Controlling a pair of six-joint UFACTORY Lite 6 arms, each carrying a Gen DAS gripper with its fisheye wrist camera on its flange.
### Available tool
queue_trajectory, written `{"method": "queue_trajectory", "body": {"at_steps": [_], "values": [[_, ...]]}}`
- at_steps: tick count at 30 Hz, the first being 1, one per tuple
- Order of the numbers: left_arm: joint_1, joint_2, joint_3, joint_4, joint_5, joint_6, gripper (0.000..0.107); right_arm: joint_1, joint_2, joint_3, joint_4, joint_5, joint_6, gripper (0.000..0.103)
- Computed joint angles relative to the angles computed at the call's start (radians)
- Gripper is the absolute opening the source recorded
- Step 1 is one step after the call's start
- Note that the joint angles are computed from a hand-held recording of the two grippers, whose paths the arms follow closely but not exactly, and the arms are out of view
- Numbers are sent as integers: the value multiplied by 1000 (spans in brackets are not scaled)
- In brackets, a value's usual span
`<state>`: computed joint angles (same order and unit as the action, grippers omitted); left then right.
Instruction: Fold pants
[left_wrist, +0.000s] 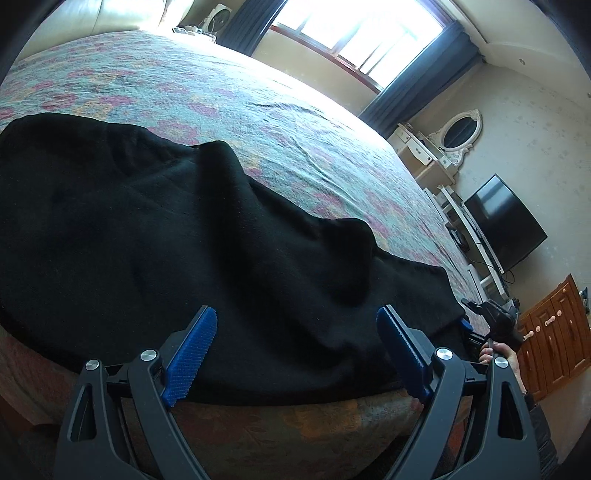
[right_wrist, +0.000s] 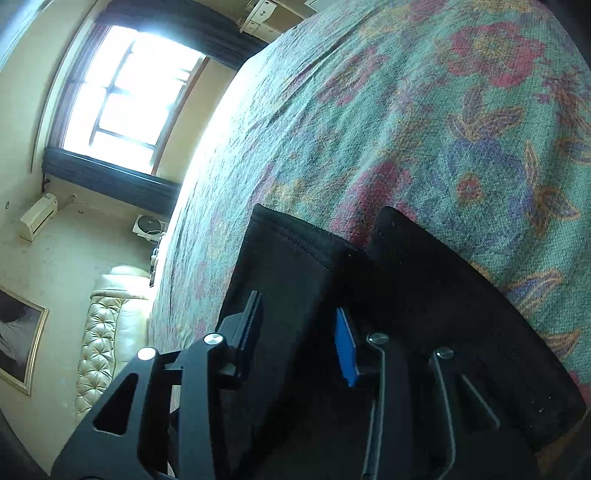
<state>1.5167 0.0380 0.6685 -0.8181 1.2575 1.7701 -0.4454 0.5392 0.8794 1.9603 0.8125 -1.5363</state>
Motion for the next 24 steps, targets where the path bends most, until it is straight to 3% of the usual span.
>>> {"method": "queue_trajectory", "body": {"at_steps": [1, 6, 13, 17, 24], "values": [[-3, -31, -36, 17, 5, -2, 87, 5, 29, 20, -12, 12, 9, 6], [-21, -148, -183, 80, 9, -5, 87, -26, 26, -25, 16, 113, -21, 6], [-85, -245, -278, 85, 8, -2, 87, -115, -242, -163, -116, 160, 14, 6], [-109, -256, -291, 78, 2, -5, 87, -241, -293, -255, -200, 185, -18, 6], [-46, -169, -258, 85, 34, -58, 87, -396, -209, -311, -279, 217, -88, 6]]}}
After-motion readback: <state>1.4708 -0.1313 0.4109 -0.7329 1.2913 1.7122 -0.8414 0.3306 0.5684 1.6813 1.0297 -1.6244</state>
